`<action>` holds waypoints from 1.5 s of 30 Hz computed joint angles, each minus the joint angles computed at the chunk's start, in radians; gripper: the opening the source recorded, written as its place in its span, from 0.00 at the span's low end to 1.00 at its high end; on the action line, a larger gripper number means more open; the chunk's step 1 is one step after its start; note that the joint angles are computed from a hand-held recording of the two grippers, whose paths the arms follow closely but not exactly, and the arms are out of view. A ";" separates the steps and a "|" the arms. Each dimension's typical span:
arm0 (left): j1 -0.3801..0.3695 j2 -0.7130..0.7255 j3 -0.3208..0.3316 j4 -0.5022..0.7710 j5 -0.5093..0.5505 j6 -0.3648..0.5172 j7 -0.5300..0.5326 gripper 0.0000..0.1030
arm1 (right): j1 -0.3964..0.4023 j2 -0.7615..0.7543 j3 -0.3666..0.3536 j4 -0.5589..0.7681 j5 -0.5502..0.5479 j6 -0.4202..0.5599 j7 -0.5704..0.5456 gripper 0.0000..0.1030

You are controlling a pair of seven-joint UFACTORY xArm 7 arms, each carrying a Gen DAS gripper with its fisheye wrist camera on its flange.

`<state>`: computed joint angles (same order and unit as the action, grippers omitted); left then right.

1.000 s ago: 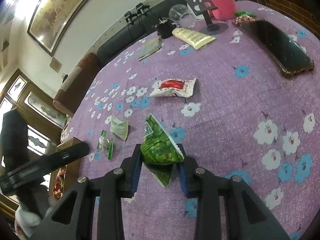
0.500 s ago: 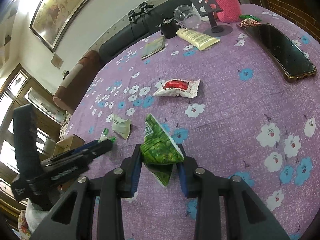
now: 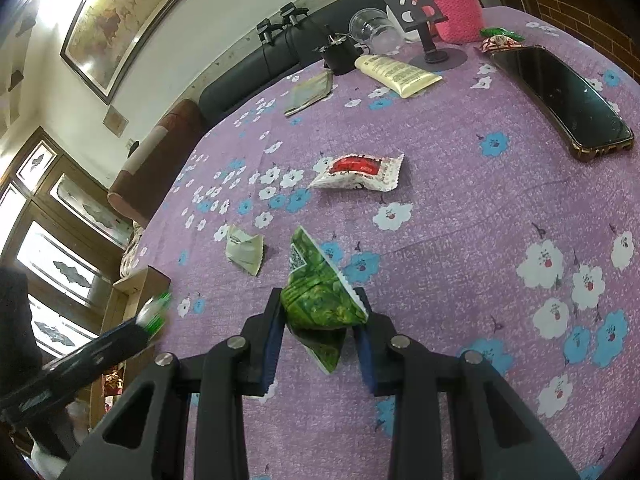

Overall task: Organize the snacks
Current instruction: 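Carry both snacks into the cardboard box and open both grippers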

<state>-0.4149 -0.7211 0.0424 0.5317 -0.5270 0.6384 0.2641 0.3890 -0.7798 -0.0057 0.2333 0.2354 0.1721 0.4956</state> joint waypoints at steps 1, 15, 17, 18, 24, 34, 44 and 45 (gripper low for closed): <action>0.008 -0.038 0.009 -0.016 0.000 0.010 -0.002 0.41 | 0.018 -0.002 -0.014 -0.003 0.004 -0.013 -0.010 0.30; 0.301 -0.403 0.196 -0.133 0.118 0.190 -0.022 0.41 | 0.059 0.054 0.072 0.035 -0.021 -0.013 0.012 0.30; 0.334 -0.402 0.223 -0.136 0.133 0.207 -0.009 0.41 | 0.073 0.052 0.089 0.050 -0.029 -0.004 0.020 0.30; 0.352 -0.404 0.235 -0.141 0.140 0.210 0.002 0.41 | 0.086 0.050 0.102 0.060 -0.029 -0.001 0.030 0.30; 0.434 -0.407 0.265 -0.162 0.167 0.201 0.049 0.41 | 0.173 0.131 0.165 0.181 -0.041 0.013 0.058 0.31; 0.529 -0.399 0.286 -0.191 0.204 0.242 0.119 0.41 | 0.347 0.392 0.213 0.416 0.000 0.020 -0.022 0.31; 0.573 -0.351 0.318 -0.181 0.161 0.271 0.111 0.47 | 0.314 0.555 0.328 0.526 -0.045 0.055 0.000 0.31; 0.580 -0.350 0.321 -0.178 0.156 0.271 0.111 0.49 | 0.314 0.556 0.330 0.526 -0.052 0.056 0.002 0.31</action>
